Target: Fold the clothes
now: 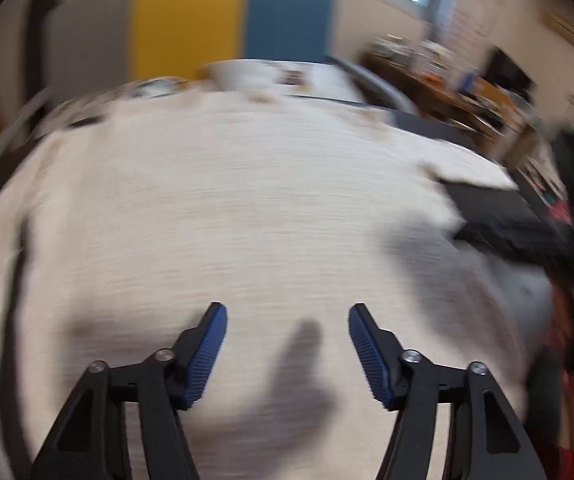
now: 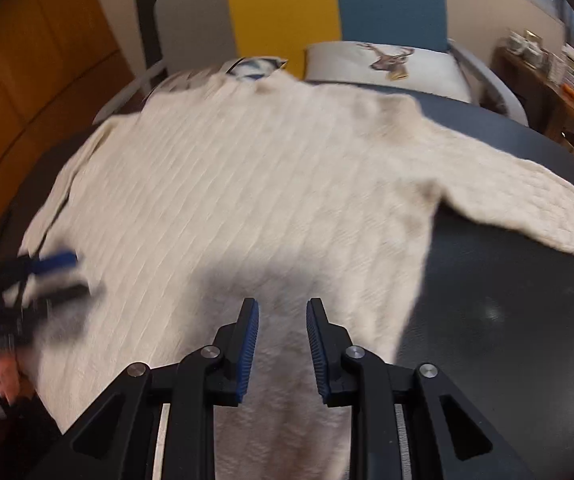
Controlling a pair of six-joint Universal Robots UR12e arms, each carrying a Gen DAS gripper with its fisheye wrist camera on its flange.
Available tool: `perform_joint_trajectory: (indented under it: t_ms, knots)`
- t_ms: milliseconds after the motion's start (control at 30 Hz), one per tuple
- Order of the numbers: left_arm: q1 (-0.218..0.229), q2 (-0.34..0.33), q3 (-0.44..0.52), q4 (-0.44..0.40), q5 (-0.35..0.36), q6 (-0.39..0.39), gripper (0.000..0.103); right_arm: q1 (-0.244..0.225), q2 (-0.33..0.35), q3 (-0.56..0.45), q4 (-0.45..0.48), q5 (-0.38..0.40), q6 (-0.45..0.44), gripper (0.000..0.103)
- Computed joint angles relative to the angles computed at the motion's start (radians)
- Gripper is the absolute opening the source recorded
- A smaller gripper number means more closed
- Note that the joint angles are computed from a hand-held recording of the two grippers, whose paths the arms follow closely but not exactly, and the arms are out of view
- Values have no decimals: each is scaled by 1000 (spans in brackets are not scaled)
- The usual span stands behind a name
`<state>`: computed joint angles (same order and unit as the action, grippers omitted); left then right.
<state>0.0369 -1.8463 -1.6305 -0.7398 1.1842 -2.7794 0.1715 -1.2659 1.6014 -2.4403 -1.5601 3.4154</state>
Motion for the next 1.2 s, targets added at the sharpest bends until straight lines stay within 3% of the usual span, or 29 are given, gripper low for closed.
perform_joint_trajectory:
  t_ms: [100,233,367,400,500,567,633,767,933,1000,1067,1133,1167,1200]
  knots:
    - [30,-25,16,4,66,-37,58,21,24,-24,60,-66,-16,22]
    - [51,-19,-2,20,50,11,56,31,22,-12,69,-163,-55,22]
    - [78,3,-11,29,1,29,56,27,23,-45,134,-152,0,22]
    - [94,10,-16,46,-7,21,60,34,21,-49,121,-168,4,22]
    - [143,30,-26,98,-31,-2,92,59,37,-72,51,-174,-30,24]
    - [180,43,-41,138,-36,7,99,74,69,-113,68,-163,-40,24]
    - [199,34,-37,146,-4,39,103,84,101,-153,99,-152,-41,24]
    - [206,29,-45,78,112,137,103,107,136,-195,80,-108,-26,24]
    - [195,15,-90,149,200,189,103,135,187,-275,57,-29,-19,24]
    - [211,14,-91,127,161,154,97,140,216,-315,26,25,-20,24]
    - [228,11,-75,69,110,107,86,144,262,-382,15,85,-31,24]
    - [231,13,-69,66,123,100,51,155,317,-476,50,99,-67,19]
    - [232,13,-64,62,129,97,42,161,349,-532,86,87,-87,10]
    - [235,11,-56,48,133,92,26,167,383,-591,123,74,-107,9]
